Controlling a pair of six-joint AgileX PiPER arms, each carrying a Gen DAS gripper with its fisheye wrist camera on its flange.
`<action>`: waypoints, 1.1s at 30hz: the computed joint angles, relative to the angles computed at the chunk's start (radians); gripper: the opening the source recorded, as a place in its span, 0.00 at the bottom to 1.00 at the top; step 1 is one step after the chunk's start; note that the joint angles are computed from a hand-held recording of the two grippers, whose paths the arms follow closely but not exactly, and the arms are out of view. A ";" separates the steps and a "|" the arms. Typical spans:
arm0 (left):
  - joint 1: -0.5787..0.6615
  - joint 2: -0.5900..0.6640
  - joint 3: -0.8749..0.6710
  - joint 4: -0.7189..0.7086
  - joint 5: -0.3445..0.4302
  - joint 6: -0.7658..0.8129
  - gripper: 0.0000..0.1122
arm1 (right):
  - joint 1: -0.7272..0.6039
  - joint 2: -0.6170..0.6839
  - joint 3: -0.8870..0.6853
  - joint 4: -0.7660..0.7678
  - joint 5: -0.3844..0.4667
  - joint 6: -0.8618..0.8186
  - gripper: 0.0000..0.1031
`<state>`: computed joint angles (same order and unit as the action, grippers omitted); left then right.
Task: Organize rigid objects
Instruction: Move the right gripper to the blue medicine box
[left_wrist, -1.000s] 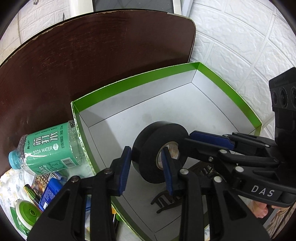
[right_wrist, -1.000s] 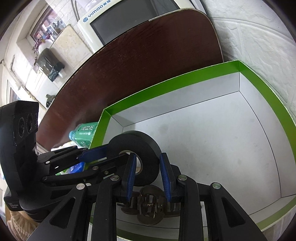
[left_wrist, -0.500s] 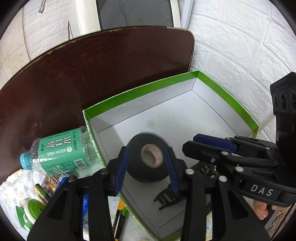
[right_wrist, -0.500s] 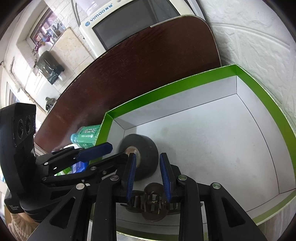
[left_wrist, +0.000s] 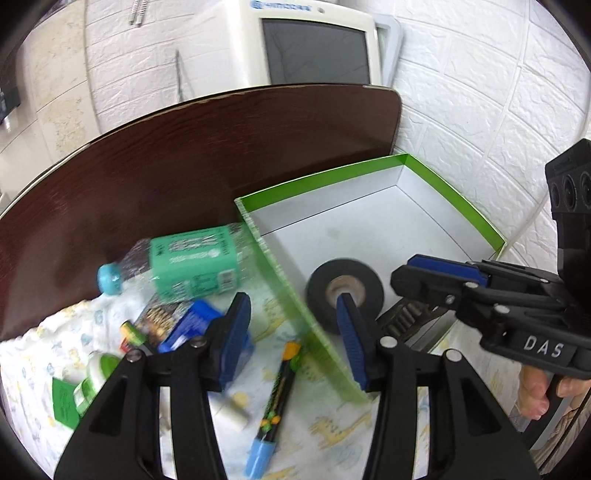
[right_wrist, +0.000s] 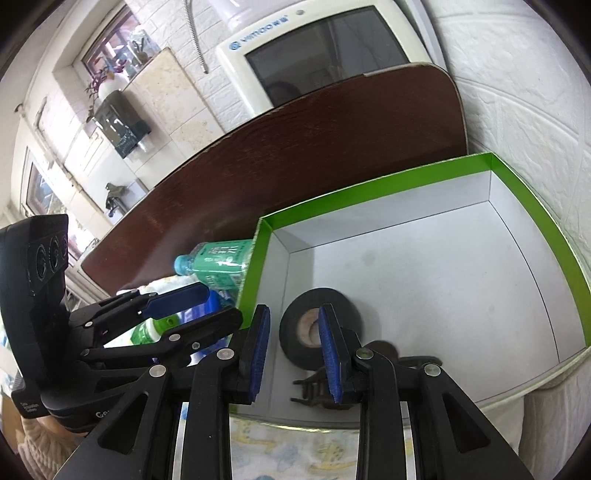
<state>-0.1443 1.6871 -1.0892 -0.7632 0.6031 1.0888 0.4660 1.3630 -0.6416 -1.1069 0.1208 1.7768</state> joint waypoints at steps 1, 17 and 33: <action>0.030 -0.012 0.014 -0.012 0.010 0.022 0.42 | 0.024 0.002 -0.011 0.013 0.019 -0.007 0.28; 0.602 -0.002 0.088 -0.099 0.098 0.294 0.42 | 0.342 0.345 -0.382 0.395 0.101 -0.353 0.28; 0.791 0.220 -0.066 -0.075 0.269 0.317 0.41 | 0.422 0.702 -0.815 0.819 0.307 -0.693 0.28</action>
<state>0.6467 1.9073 -1.1557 -0.8378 0.8725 1.4062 0.8876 2.0646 -1.4563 -0.2876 0.4283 1.0841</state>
